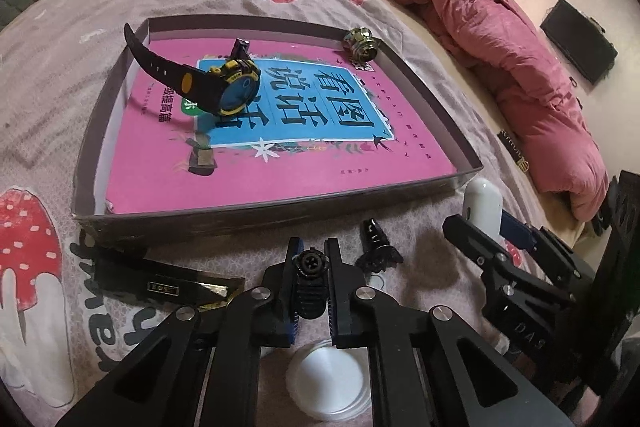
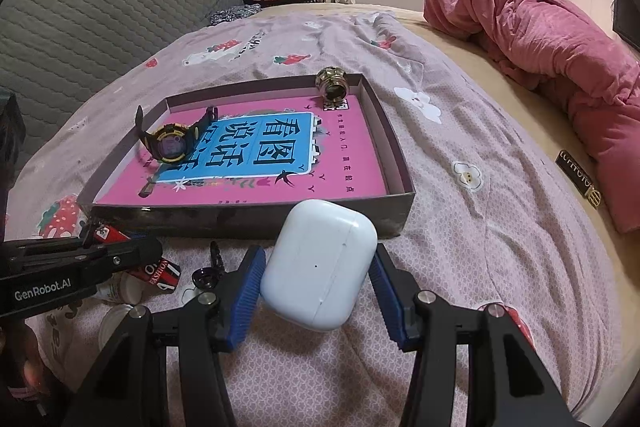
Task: Organize rigid objects
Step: 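Carry the lighter with the left tool while the right tool carries the AirPods case toward the gray box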
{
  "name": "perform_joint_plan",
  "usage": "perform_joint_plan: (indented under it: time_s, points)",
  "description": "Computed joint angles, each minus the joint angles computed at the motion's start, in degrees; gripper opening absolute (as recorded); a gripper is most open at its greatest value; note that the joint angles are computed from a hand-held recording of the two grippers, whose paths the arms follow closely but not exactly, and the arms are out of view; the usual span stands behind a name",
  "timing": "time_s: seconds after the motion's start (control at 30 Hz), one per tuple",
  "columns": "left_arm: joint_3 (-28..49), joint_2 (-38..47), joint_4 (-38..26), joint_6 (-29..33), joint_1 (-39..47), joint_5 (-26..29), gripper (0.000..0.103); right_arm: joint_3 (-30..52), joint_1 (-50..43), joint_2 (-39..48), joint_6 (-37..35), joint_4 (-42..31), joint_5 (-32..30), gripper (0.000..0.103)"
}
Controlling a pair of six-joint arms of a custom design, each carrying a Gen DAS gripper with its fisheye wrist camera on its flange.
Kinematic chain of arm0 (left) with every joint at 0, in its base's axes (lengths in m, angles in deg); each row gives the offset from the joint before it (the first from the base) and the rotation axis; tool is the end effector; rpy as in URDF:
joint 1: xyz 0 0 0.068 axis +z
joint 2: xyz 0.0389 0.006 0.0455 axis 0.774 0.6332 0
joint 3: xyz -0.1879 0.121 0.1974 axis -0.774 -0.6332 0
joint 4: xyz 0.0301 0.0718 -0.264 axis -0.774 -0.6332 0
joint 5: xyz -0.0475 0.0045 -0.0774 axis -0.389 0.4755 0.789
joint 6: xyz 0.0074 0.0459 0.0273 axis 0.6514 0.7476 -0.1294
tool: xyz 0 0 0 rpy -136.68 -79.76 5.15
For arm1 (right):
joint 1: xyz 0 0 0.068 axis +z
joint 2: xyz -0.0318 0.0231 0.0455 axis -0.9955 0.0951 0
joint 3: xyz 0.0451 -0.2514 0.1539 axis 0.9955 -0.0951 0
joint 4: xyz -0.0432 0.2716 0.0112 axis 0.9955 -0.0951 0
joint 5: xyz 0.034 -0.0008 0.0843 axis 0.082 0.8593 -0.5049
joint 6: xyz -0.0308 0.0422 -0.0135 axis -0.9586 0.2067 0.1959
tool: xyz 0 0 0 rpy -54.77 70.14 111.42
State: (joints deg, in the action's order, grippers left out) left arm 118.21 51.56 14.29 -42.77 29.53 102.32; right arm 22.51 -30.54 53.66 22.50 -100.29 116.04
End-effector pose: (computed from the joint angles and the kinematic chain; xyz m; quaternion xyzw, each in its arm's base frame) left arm 0.2945 -0.1301 0.1714 0.2385 0.9175 -0.2437 0.2049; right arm 0.1731 0.2000 0.1782 0.1426 0.9208 -0.0391 0.3609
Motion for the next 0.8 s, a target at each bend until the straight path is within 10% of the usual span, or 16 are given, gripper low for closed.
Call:
perform_joint_plan:
  time_s: [0.8]
  points:
    - [-0.44,-5.27,-1.62,2.00,1.32,0.37,0.010,1.18,1.49,-0.71,-0.86,-0.76,2.83,0.053]
